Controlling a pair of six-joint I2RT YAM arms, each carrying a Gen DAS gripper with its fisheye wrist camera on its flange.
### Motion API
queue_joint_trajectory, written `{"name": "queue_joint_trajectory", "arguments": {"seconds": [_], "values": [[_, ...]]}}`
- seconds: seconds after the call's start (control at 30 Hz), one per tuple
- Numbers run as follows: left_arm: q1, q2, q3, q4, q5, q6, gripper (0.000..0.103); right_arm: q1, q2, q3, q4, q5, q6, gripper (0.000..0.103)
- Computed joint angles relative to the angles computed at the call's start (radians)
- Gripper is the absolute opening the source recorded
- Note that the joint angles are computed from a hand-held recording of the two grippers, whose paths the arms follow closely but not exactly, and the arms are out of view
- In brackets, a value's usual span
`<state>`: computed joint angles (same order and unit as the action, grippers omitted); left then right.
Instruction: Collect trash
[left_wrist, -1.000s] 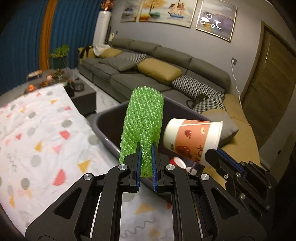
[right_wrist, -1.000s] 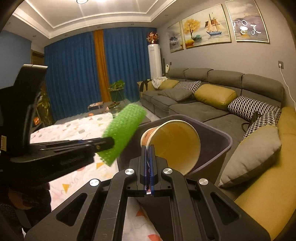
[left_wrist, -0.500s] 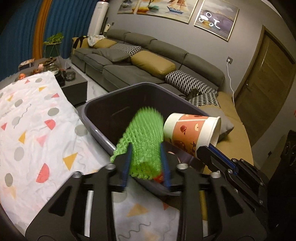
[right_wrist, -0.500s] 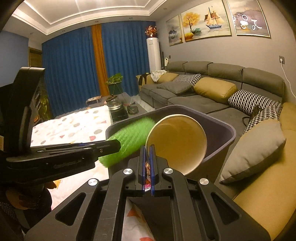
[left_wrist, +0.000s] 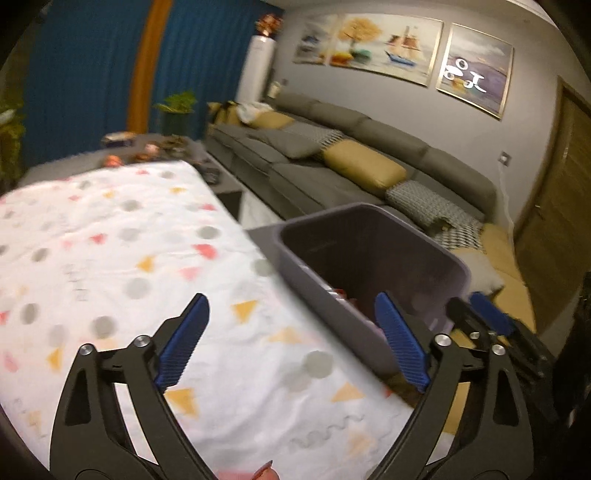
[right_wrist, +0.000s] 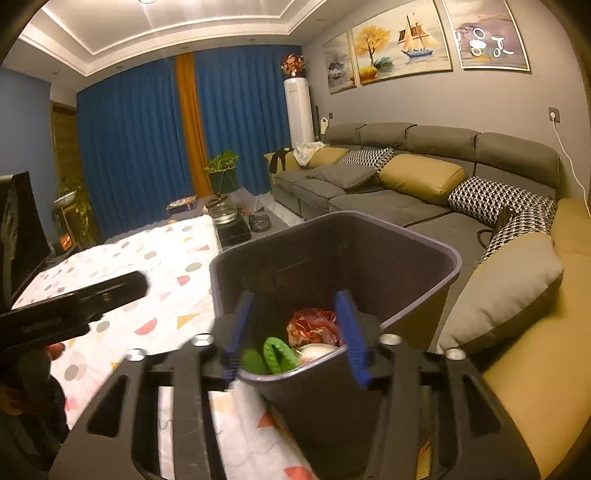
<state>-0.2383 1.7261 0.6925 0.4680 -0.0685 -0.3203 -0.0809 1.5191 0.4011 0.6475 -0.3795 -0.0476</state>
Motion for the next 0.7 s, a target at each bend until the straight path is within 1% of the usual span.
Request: {"name": "queue_joint_trajectory", "arguments": {"seconds": [0.03,0.07,0.13,0.23,0.27,0.3,0.33,0.37,0.4,0.5,0.53,0.57,0.6,0.63,0.67,0.7], "values": [[-0.007,-0.052,-0.048,0.006,-0.048,0.006,0.094,0.004,-0.024,-0.019,0.005,0.007,0.003,0.066],[-0.011,-0.086,-0.078,0.008,-0.079,0.009,0.097,0.008,-0.053,-0.039,0.003,0.016,0.005,0.07],[-0.031,-0.191,-0.168,0.012,-0.174,0.011,0.097,0.026,-0.133,-0.091,-0.009,0.041,0.01,0.083],[-0.054,-0.331,-0.27,-0.02,-0.282,-0.002,0.097,0.05,-0.252,-0.142,-0.063,0.081,0.012,0.089],[-0.066,-0.395,-0.308,-0.049,-0.334,-0.013,0.097,0.061,-0.292,-0.156,-0.088,0.093,0.014,0.089],[-0.079,-0.451,-0.335,-0.084,-0.376,-0.025,0.097,0.075,-0.341,-0.174,-0.116,0.106,0.02,0.093],[-0.086,-0.499,-0.357,-0.111,-0.401,-0.03,0.097,0.088,-0.387,-0.191,-0.139,0.118,0.025,0.097],[-0.091,-0.559,-0.385,-0.145,-0.428,-0.039,0.097,0.098,-0.432,-0.208,-0.16,0.123,0.028,0.097],[-0.1,-0.636,-0.414,-0.2,-0.462,-0.054,0.097,0.109,-0.486,-0.222,-0.196,0.128,0.026,0.097],[-0.119,-0.843,-0.468,-0.362,-0.513,-0.094,0.097,0.15,-0.652,-0.253,-0.324,0.148,0.027,0.097],[-0.129,-0.943,-0.486,-0.448,-0.535,-0.11,0.097,0.168,-0.718,-0.263,-0.379,0.154,0.029,0.097],[-0.143,-0.998,-0.498,-0.494,-0.557,-0.12,0.097,0.184,-0.774,-0.268,-0.426,0.163,0.033,0.097],[-0.159,-1.065,-0.507,-0.557,-0.583,-0.13,0.097,0.207,-0.872,-0.281,-0.503,0.175,0.04,0.097],[-0.181,-1.147,-0.512,-0.648,-0.612,-0.143,0.097,0.231,-0.936,-0.29,-0.553,0.191,0.047,0.097],[-0.21,-1.204,-0.511,-0.725,-0.649,-0.16,0.097,0.259,-1.022,-0.295,-0.627,0.207,0.055,0.097],[-0.245,-1.276,-0.51,-0.824,-0.695,-0.189,0.097,0.302,-1.107,-0.301,-0.699,0.243,0.067,0.097]]}}
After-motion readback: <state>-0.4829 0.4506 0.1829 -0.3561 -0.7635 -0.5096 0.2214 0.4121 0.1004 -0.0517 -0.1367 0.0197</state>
